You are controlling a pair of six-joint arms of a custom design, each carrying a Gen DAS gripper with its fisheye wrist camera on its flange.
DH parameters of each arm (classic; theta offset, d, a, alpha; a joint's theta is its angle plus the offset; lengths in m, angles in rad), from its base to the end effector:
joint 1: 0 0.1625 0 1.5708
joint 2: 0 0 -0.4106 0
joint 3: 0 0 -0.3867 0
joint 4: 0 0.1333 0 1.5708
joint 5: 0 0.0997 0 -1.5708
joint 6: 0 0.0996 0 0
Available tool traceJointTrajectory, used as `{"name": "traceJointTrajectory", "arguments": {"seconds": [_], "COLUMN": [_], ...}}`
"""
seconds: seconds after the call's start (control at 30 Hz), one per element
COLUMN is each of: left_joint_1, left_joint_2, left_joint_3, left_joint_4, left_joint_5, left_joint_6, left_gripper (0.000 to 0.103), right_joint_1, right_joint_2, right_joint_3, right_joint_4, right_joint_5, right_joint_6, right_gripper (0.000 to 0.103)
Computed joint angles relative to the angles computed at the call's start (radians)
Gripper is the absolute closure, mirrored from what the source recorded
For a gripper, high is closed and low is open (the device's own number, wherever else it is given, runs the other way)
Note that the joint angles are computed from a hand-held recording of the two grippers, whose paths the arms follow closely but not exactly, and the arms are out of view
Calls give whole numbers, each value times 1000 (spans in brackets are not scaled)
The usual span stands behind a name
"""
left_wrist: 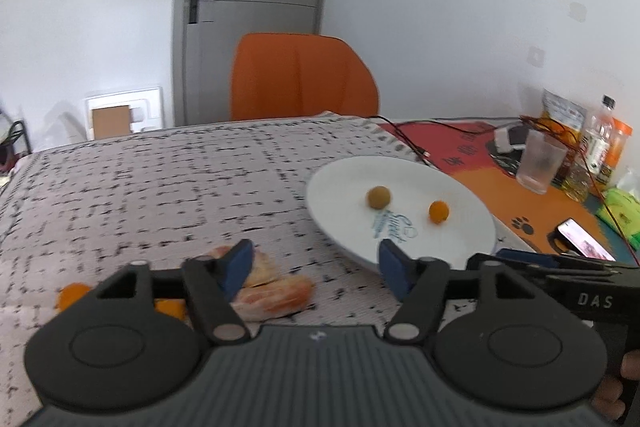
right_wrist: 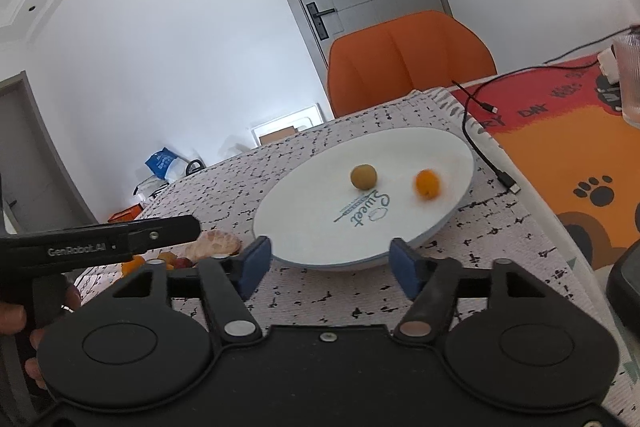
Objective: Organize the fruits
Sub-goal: 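Return both grippers open toward the remaining fruit cluster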
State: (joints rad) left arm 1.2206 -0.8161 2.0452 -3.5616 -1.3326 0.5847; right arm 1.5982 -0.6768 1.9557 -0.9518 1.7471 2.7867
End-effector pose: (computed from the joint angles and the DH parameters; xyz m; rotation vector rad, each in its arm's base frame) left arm -0.0413 -0.5702 0.0960 1.0784 2.4176 -1.0144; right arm 0.1293 -0.4888 -0.0766 0.2948 -2.2923 1.5978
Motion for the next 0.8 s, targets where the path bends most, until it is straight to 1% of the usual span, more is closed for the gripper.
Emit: {"name": "traceJointTrajectory", "arguments": {"seconds": [0.03, 0.07, 0.1, 0.2, 0.27, 0.33, 0.4, 0.5, 0.63, 0.73, 0.8], "left_joint_1": [7, 14, 19, 21, 21, 26, 29, 43, 57, 67, 74], "left_joint_2": [-8, -16, -25, -45, -60, -70, -72, -90, -112, -126, -135], "left_joint_3": [6, 12, 20, 42, 55, 67, 77, 85, 97, 106, 112], "left_joint_4": [-9, -18, -29, -45, -44, -64, -107, -115, -132, -141, -143], "left_joint_5": [-14, -31, -40, -39, -29, -26, -10, -8, 2, 8, 10], "left_joint_6": [-1, 1, 6, 25, 26, 28, 33, 21, 15, 17, 16], "left_gripper": [24, 19, 15, 12, 11, 11, 10, 9, 9, 9, 9], "right_joint_1": [4, 11, 18, 41, 51, 63, 75, 85, 106, 115, 124], "right_joint_2": [3, 7, 11, 26, 34, 44, 55, 65, 83, 94, 105], "right_joint_3": [-3, -7, -10, -17, -24, -31, -35, -43, -81, -95, -111], "right_joint_4": [-2, -5, -11, -49, -54, -63, -84, -83, -34, -12, 2], "right_joint_5": [4, 14, 27, 79, 98, 119, 135, 130, 157, 146, 152], "right_joint_6": [-3, -6, -10, -17, -18, -23, -33, -40, -46, -41, -41], "right_gripper": [28, 26, 22, 10, 7, 1, 0, 0, 0, 0, 0]}}
